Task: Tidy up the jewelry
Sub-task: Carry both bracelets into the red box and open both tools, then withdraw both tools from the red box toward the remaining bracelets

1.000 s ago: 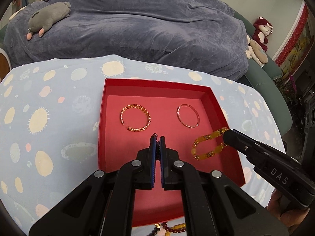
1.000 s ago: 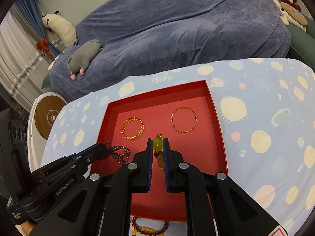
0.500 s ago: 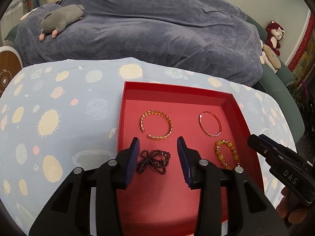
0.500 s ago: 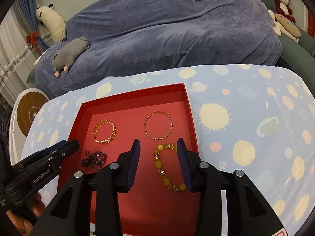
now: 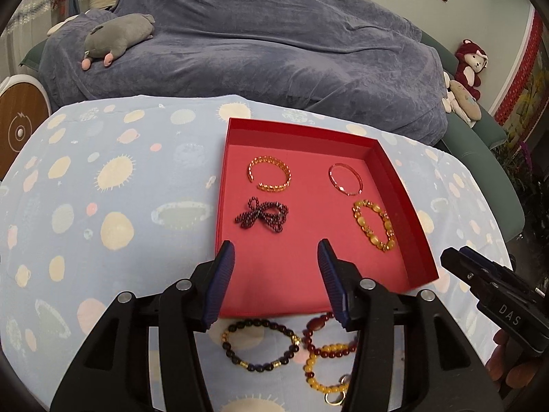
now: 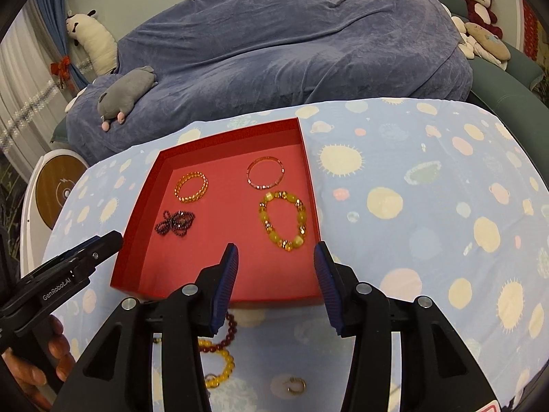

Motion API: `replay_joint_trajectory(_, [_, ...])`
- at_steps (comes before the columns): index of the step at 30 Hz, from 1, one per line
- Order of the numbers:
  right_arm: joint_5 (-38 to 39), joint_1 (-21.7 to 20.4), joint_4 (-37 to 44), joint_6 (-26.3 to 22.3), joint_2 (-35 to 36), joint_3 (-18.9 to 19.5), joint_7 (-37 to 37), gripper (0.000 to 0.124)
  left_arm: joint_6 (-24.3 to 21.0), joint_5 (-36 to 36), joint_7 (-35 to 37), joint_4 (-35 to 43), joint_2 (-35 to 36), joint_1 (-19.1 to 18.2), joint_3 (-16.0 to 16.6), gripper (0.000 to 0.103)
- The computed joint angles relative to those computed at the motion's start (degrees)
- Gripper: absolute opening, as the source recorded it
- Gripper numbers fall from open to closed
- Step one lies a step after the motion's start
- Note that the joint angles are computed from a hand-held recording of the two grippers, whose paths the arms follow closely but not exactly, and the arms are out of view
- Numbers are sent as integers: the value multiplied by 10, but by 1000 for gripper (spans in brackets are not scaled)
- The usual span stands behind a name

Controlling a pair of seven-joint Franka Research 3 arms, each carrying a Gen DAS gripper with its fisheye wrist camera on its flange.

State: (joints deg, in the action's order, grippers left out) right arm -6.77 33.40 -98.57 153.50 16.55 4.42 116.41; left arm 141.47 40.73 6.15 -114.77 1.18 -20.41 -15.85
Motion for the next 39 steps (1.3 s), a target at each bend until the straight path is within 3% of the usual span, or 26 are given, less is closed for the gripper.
replay_joint_trajectory(19, [-5, -25, -238, 11, -161, 55, 27, 45, -34, -50, -74, -98, -69, -43, -50, 54])
replay_joint_trajectory(30, [-15, -35, -272, 17, -184, 73, 34, 45, -30, -65, -95, -104, -60, -59, -57, 54])
replay_joint_trajectory(39, [-5, -39, -271, 17, -180, 72, 29, 45, -40, -57, -75, -42, 7, -63, -42, 54])
